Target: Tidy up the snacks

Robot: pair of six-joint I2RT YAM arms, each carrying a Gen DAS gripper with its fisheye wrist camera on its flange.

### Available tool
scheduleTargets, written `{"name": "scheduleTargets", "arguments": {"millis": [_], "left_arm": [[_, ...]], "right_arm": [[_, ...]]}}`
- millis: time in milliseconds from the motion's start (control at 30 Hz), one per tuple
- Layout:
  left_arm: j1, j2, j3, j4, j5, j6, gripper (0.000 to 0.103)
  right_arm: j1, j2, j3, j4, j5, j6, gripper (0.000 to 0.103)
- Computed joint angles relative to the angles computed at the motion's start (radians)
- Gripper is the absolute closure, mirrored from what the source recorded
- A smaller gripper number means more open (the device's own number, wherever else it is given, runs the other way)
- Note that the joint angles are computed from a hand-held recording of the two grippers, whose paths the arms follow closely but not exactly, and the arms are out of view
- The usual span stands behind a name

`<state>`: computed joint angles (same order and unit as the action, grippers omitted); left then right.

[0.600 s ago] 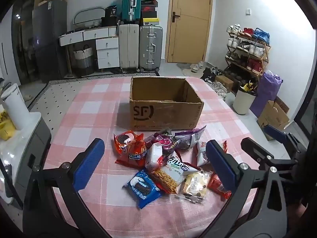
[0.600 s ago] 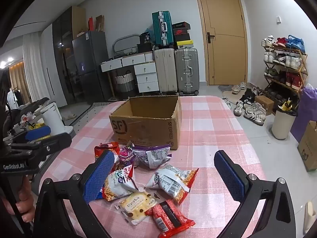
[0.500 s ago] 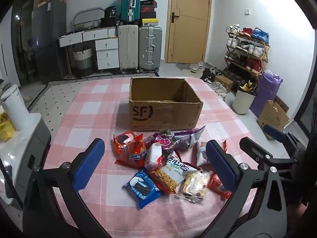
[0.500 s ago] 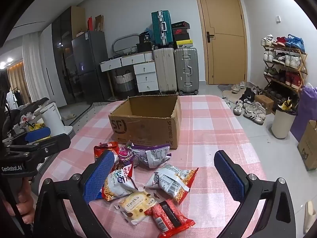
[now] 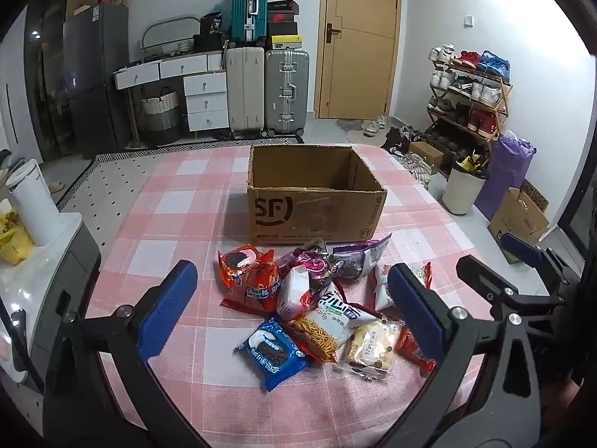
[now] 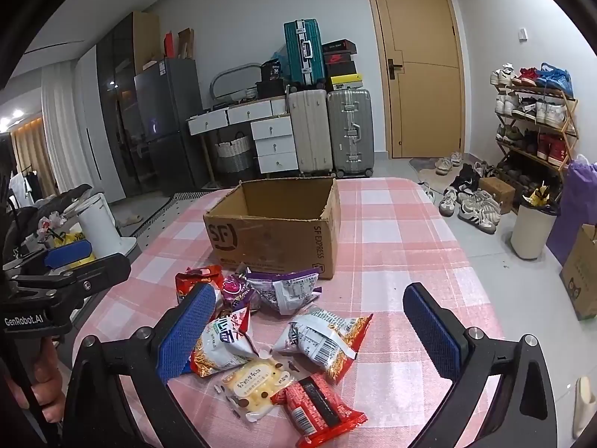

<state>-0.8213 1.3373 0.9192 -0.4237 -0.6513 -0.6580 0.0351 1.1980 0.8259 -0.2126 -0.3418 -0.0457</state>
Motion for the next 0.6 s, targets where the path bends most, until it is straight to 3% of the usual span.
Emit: {"name": "scheduleTargets", "arguments": {"millis": [600], "left_arm": [[0.009,0.024,0.001,-0.007,0.005,-0.01,0.001]], "right_arm": [[-0.026,0.018,0.021,-0.022,-0.024,-0.009,0.0]]}}
